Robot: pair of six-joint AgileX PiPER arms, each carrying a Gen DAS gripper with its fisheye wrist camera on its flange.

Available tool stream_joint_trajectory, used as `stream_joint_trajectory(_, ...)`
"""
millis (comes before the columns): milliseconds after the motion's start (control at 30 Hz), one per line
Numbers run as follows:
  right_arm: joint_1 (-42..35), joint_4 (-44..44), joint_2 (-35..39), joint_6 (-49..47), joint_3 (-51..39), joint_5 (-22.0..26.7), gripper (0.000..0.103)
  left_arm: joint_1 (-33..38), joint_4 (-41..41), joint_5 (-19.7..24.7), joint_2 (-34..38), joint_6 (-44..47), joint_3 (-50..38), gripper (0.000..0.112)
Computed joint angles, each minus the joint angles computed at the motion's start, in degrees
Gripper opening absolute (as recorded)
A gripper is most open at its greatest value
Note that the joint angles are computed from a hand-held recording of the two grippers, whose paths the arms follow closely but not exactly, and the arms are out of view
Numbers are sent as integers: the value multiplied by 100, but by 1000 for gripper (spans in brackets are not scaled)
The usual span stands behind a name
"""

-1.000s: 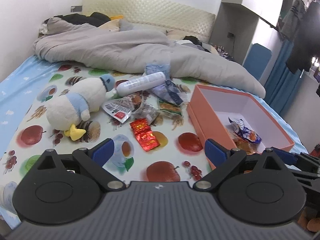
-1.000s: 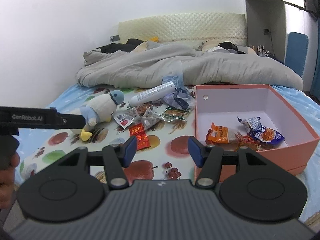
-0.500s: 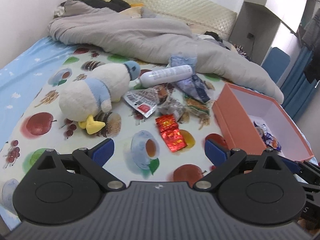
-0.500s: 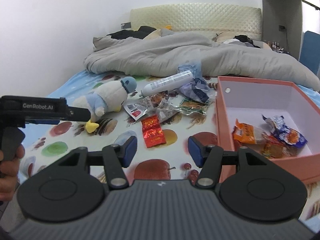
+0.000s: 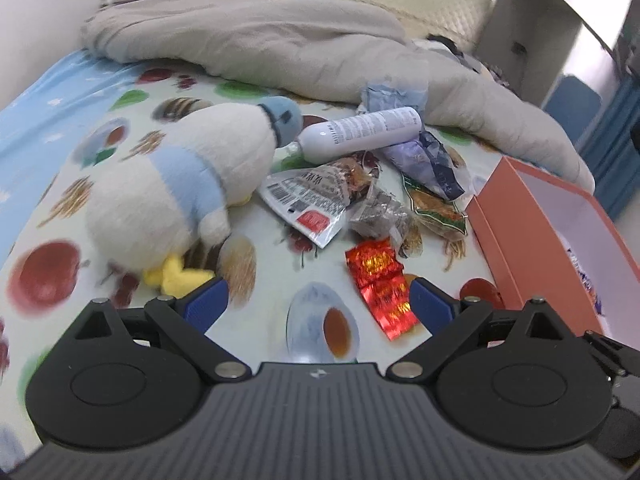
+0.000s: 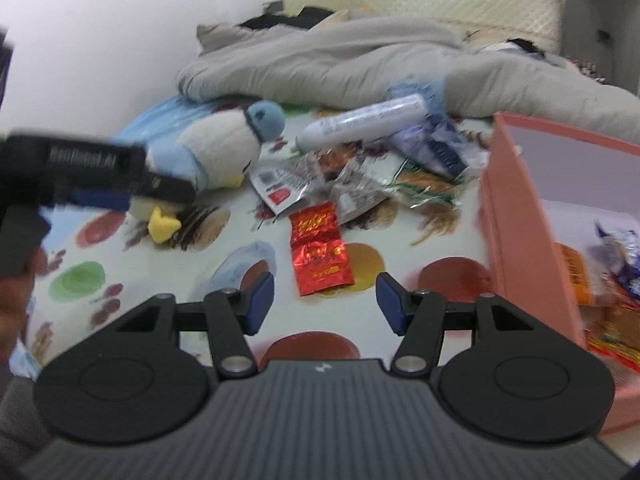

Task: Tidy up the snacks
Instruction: 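Grasp the clear wrapped packet with the left gripper while the right gripper grasps the red foil packet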

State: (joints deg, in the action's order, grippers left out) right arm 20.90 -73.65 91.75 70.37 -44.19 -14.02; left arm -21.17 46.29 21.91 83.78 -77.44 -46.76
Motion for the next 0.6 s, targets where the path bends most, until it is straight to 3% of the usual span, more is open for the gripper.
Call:
stream_joint_trajectory(33, 36, 412, 169, -440, -78, -11, 83, 163, -279, -112, 194, 487, -178, 98)
stream_joint_trajectory(100, 79, 754, 448, -849, -244, -54, 85, 410, -739, -284, 546, 1247, -502, 98)
stream_joint_trajectory(300, 119, 416, 1389, -518, -1039, -124, 85, 957, -2893, -820, 1655, 3829, -1482, 98)
stream_joint_trajectory(467, 122, 169, 1955, -378, -1596, -292, 85, 1138, -4821, -874, 2472, 6075, -2235, 98)
stream_joint_trajectory(600, 96, -149, 2309, -137, -1998, -452, 85, 1199, -5684, -763, 3004, 7212, -2811, 98)
